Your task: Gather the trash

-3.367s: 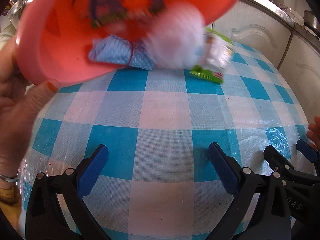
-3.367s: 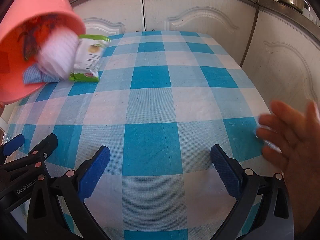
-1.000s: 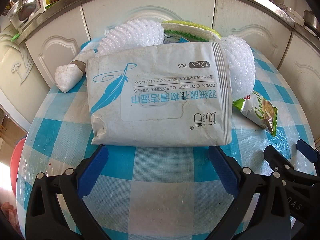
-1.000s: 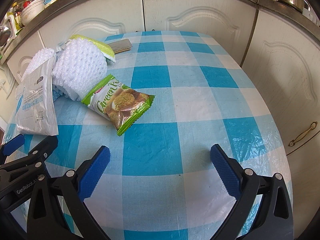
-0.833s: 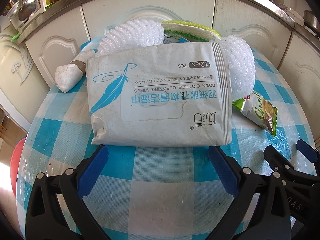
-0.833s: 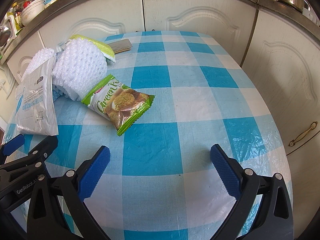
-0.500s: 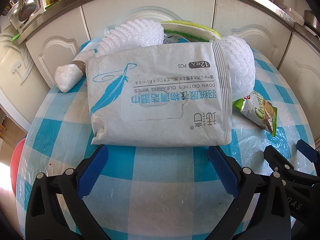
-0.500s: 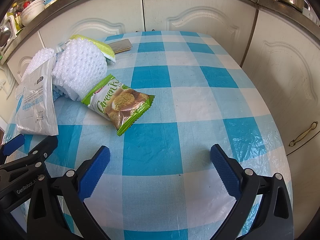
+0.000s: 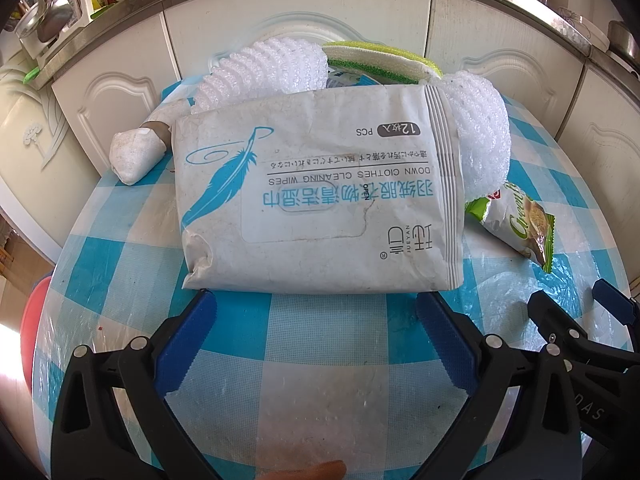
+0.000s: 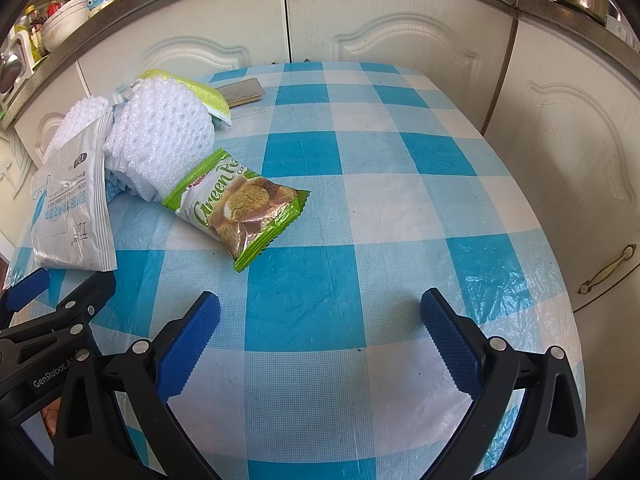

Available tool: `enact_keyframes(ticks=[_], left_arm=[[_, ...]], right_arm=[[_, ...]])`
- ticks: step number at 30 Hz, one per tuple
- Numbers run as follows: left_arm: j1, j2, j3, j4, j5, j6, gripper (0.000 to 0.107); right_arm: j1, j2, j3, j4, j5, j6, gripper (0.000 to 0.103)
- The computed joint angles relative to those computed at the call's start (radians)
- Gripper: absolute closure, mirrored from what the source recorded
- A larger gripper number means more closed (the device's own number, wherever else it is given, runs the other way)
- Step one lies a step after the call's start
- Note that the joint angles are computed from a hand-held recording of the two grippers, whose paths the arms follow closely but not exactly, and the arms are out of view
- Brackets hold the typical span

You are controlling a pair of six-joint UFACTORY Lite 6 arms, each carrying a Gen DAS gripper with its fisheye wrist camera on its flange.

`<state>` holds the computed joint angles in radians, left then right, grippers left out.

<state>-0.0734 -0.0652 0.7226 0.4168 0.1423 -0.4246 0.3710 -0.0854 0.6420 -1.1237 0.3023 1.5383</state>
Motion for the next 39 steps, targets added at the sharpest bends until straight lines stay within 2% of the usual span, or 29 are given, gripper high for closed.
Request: enact_keyframes(ticks=[39], left_arm=[[-0.001, -0.003, -0.006, 0.0, -0.009, 0.002, 0.007]], right_arm=[[0.005, -0.011, -0.007, 0.011, 0.008, -0.005, 0.004]])
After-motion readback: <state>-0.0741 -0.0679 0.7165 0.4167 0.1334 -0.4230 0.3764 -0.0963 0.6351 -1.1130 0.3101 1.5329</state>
